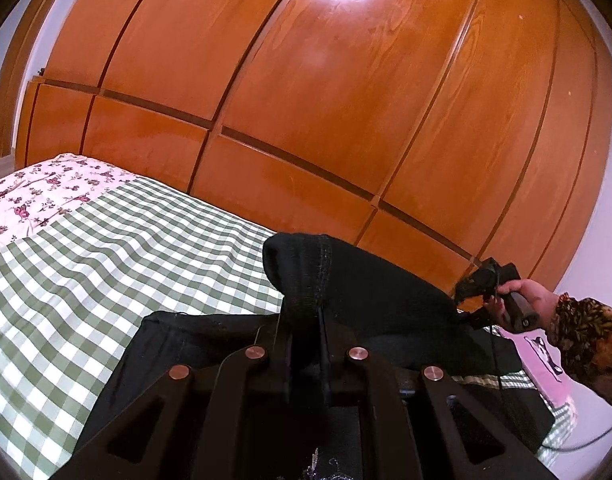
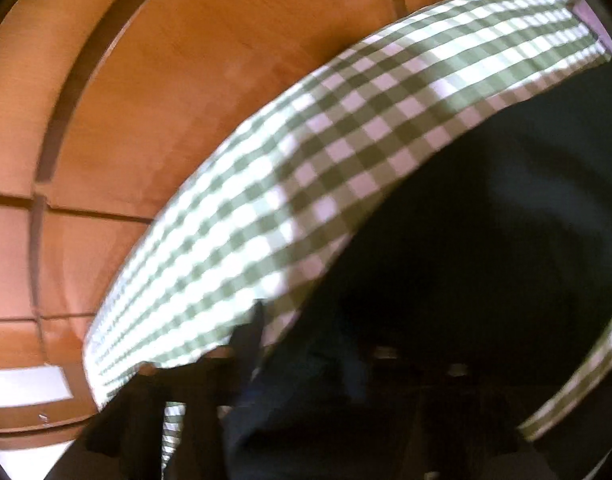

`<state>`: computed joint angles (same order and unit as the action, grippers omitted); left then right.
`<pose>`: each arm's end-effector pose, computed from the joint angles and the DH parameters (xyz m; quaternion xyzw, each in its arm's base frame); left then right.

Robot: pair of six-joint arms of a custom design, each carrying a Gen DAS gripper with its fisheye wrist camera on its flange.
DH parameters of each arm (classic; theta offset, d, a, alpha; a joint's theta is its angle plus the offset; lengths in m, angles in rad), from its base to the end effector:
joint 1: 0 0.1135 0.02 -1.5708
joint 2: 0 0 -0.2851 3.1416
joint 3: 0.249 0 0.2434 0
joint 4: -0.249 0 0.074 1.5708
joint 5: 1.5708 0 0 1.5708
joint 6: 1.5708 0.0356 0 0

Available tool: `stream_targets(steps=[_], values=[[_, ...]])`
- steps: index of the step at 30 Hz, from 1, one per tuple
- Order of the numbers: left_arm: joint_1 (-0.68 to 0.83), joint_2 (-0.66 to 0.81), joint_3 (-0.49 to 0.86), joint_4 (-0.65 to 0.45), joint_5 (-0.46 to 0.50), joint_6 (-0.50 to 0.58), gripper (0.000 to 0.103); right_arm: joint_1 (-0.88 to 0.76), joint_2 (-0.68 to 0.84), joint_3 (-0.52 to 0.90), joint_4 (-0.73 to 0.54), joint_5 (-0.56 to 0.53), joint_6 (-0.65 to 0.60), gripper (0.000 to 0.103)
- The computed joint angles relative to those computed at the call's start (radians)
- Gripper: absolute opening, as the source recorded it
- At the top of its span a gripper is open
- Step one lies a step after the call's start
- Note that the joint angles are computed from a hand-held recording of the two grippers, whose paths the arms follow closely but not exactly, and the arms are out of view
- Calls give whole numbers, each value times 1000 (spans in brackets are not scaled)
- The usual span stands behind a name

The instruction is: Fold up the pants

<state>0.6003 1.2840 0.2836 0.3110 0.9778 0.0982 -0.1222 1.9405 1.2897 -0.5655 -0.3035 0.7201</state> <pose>0.1732 0.0828 0.1611 -0.0043 0.8232 -0.2703 0.4992 0.3829 -0.0363 0.1829 0.3735 0.8989 0.1935 0.1227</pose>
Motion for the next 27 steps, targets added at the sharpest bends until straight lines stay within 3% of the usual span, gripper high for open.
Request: stream_targets(steps=[3, 17, 22, 27], values=[[4, 12, 11, 3, 6, -23, 10, -22, -68, -84, 50, -37, -18, 11], [25, 0, 136, 123, 6, -270, 10, -161, -568, -452, 159, -292, -90, 10], [108, 9, 140, 111, 51, -266, 10, -193, -770, -606, 177, -408, -114, 10], [245, 43, 141, 46, 170, -221, 10, -203, -1008, -785, 228, -511, -78, 10]])
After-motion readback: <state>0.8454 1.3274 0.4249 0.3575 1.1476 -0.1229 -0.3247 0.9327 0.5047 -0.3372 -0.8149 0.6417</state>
